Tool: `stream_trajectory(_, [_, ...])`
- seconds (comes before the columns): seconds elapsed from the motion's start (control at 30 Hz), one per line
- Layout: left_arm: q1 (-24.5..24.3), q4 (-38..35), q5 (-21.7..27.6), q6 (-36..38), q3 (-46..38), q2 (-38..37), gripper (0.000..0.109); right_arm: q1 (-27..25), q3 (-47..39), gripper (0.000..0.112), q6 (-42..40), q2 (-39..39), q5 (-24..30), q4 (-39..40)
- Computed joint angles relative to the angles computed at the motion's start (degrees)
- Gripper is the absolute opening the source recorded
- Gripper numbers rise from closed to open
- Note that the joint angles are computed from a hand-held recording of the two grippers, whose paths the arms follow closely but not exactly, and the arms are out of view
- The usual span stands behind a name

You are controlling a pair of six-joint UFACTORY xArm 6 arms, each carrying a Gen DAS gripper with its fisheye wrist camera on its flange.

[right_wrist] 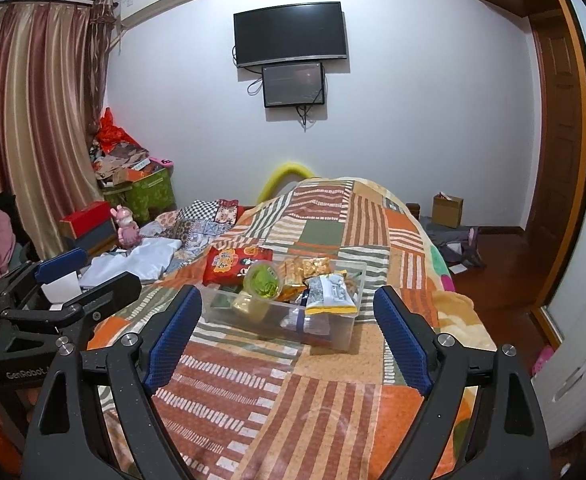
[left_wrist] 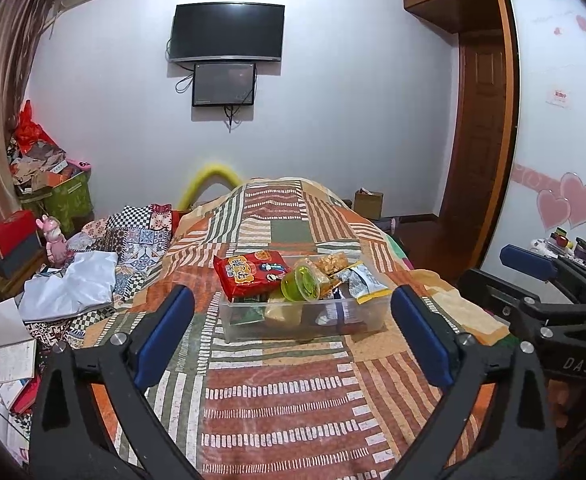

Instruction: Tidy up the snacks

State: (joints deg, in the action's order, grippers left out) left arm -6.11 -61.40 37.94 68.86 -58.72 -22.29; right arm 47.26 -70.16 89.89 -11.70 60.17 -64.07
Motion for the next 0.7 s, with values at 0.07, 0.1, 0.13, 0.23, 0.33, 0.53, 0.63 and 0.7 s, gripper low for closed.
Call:
stream_trajectory(0.07, [0.1, 0.0, 0.1, 0.1, 0.2, -0.1, 0.1, 0.1, -0.1, 0.087, -0.2, 0.1, 0.1, -0.1])
stream_trajectory(0.1, [0.0, -0.1, 0.0, 0.1, 0.2, -0.2, 0.1, 0.2, -0.1, 0.087, -0.2, 0.1, 0.1, -0.2])
stream_trajectory(0.13, [-0.1, -0.3, -0.2, 0.3, 0.3, -0.2, 0.1, 0.1, -0.1, 0.087, -0.2, 0.1, 0.0, -0.2])
stream_trajectory(0.23, [0.0, -0.6, -0.3, 0.7, 0.5, -0.4, 0.1, 0.5, 0.1, 0.088, 0.2, -0.2, 0.1, -0.6])
stream_trajectory(0.33, [-0.1, -0.8, -0.3, 0.8, 0.8, -0.6, 0.1, 0.5, 0.5, 0.088, 0.5, -0.5, -0.3, -0.9])
stream_trajectory(0.53, [-0.1, -0.9, -0.5, 0.8, 0.9, -0.7, 0.1, 0.6, 0.6, 0.088, 0.7, -0.5, -0.3, -0.9])
stream_trajectory(0.63, [-0.1, -1.0, -0.5, 0.9, 0.9, -0.6, 0.1, 0.5, 0.7, 0.088, 0.9, -0.6, -0.4, -1.0])
stream_trajectory(0.7, [-0.1, -1.1, -0.5, 1.0, 1.0, -0.6, 0.1, 0.5, 0.7, 0.088, 1.0, -0.6, -0.4, -1.0])
